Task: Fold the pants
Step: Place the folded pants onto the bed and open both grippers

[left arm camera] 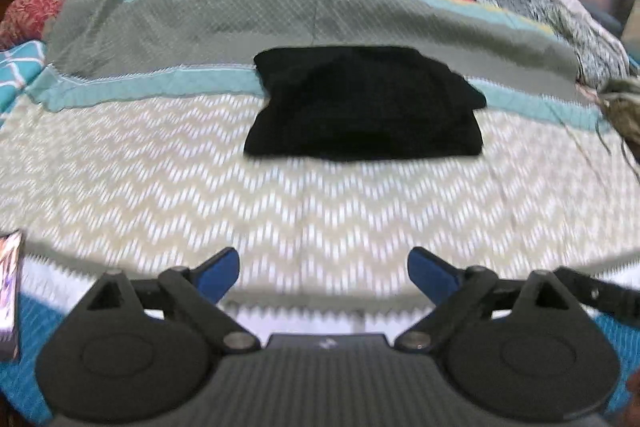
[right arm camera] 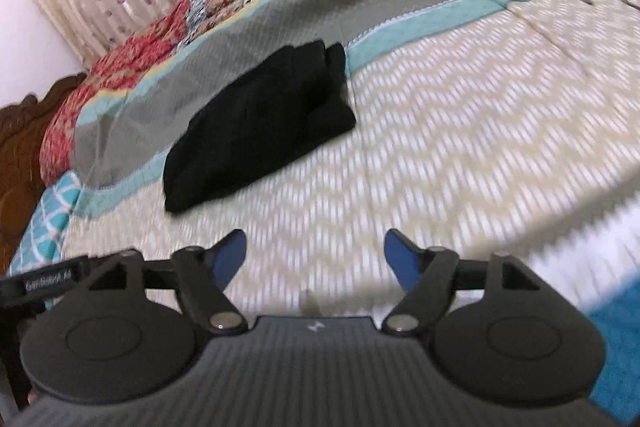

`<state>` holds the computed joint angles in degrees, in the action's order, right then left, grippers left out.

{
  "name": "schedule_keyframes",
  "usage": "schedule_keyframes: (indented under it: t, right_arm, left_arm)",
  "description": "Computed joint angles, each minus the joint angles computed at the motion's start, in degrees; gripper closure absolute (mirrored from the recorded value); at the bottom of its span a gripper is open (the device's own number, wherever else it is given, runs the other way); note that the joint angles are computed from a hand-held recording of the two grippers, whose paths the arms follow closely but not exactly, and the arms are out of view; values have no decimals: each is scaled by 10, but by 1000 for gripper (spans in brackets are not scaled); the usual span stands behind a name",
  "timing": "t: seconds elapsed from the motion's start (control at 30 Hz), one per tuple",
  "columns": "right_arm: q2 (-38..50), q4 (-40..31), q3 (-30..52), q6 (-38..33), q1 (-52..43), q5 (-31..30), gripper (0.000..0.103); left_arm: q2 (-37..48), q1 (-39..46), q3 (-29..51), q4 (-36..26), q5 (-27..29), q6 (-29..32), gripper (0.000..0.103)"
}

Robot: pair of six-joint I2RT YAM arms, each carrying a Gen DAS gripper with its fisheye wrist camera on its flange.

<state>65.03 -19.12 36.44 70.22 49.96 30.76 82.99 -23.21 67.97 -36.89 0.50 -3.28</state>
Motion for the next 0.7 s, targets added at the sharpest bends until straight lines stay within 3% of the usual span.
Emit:
schedule_keyframes:
  t: [0.1,0.4,0.7]
  right_arm:
    - [1,-74,12,81,87,46,15]
    - [43,-237,65,283,231,125,6]
    - [78,-240,87,298,257,134,1]
  left_arm:
    - [-50,-13,-35,-25,-7,-12,1]
    - [-123,-48,-83,-70,-51,-26,0]
    - [-153,-58,-106,-67,-70,-20,0]
